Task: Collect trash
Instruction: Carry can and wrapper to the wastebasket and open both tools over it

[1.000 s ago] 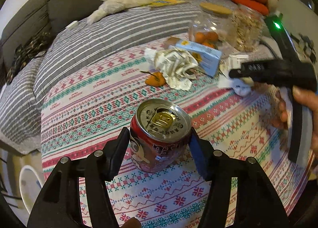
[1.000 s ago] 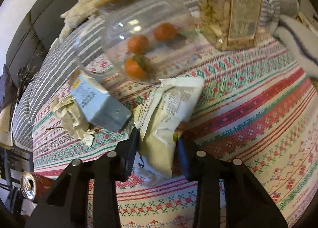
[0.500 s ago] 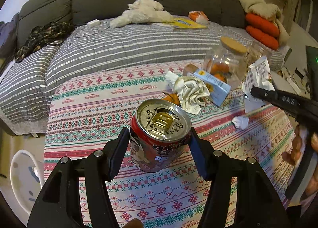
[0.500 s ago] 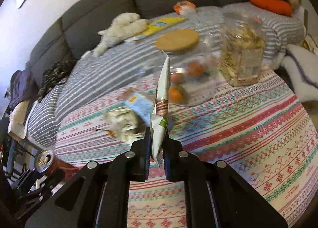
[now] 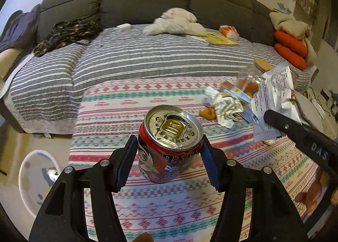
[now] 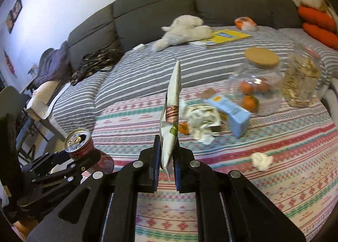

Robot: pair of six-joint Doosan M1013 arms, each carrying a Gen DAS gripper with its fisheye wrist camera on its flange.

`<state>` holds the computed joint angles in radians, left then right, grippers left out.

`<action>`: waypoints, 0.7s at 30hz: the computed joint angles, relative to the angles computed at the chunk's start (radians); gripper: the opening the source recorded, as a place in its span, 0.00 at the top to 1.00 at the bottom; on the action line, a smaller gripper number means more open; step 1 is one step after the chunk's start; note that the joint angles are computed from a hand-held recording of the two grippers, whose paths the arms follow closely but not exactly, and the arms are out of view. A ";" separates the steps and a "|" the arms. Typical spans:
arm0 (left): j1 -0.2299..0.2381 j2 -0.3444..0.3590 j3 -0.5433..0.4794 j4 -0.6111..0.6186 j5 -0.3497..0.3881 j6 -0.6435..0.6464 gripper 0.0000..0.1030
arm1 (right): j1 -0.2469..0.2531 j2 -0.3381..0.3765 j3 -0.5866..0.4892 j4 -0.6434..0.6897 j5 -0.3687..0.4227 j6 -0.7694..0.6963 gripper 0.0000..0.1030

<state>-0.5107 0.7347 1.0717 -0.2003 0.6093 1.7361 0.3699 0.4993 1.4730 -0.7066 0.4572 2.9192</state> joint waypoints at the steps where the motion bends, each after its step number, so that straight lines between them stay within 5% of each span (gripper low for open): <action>1: 0.005 -0.002 0.002 0.007 -0.003 -0.014 0.45 | 0.005 0.004 -0.006 -0.001 -0.001 -0.004 0.89; 21: 0.118 -0.026 0.024 0.222 0.042 -0.329 0.45 | 0.078 0.090 -0.131 0.178 -0.039 -0.305 0.89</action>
<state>-0.3929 0.7089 1.0959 0.0219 0.6514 1.4075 0.4474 0.5891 1.3420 -0.5285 0.4180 2.6146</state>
